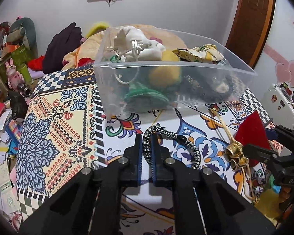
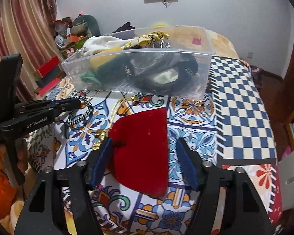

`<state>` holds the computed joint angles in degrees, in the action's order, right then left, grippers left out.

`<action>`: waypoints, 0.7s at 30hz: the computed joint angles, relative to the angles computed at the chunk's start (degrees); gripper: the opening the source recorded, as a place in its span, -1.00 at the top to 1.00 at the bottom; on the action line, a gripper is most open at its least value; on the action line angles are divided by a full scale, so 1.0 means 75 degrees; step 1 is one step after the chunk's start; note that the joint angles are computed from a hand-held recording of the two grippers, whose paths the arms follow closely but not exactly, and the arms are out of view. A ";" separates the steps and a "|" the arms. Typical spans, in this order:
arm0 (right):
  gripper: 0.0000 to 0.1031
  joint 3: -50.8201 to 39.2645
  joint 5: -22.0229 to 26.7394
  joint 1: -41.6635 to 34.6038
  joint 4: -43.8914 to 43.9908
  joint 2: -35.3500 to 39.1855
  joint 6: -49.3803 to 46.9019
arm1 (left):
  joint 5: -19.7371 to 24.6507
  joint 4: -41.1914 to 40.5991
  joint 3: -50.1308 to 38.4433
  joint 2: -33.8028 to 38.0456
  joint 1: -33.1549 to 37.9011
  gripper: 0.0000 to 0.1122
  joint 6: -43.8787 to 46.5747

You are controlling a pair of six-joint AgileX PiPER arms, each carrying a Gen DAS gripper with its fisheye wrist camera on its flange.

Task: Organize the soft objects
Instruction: 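Grasp the red velvet pouch with the right tool while the left tool grasps the beaded bracelet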

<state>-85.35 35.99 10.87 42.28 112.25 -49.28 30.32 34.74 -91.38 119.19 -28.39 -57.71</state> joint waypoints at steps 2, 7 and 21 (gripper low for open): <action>0.02 0.0009 0.0025 0.0034 0.0066 -0.0018 -0.0025 | 0.0004 0.0255 0.0130 -0.0106 -0.0084 0.88 -0.0205; 0.23 -0.0168 0.0254 0.0053 -0.0121 -0.0048 0.0293 | 0.0064 0.0733 0.0320 -0.0306 -0.0264 0.88 -0.0627; -0.44 -0.0586 0.0212 0.0569 -0.1058 0.0149 0.1285 | 0.0133 0.2111 0.0961 -0.1127 -0.0556 0.88 -0.1872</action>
<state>-89.74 37.58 15.14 34.35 113.36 -39.65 31.31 50.58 -84.17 110.74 -32.56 -71.75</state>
